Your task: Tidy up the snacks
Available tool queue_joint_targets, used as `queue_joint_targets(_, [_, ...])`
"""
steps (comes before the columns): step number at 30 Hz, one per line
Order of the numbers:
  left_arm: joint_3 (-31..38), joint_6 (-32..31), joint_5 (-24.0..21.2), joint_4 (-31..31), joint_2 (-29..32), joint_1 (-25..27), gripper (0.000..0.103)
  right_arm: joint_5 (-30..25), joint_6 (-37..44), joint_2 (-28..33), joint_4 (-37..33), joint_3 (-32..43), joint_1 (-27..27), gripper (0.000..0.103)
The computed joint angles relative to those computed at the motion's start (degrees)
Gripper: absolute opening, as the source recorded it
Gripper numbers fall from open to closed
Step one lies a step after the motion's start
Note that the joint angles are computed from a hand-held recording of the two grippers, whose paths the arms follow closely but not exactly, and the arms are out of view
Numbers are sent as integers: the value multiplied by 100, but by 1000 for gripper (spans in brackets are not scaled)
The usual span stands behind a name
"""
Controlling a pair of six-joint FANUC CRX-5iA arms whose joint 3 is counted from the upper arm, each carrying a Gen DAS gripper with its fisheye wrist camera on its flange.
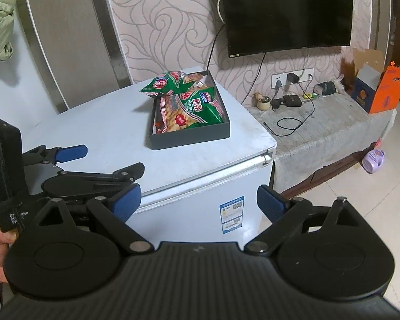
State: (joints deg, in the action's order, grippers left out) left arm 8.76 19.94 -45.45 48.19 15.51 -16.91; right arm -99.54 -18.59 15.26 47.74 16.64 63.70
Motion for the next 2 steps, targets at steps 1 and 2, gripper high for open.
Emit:
queue_joint_targets(1, [-12, -13, 11, 9, -9, -10, 100, -16, -23, -7, 1, -8, 10, 96])
queue_joint_targets(2, [-6, -43, -17, 32, -4, -11, 100, -37, -47, -1, 5, -2, 20, 96])
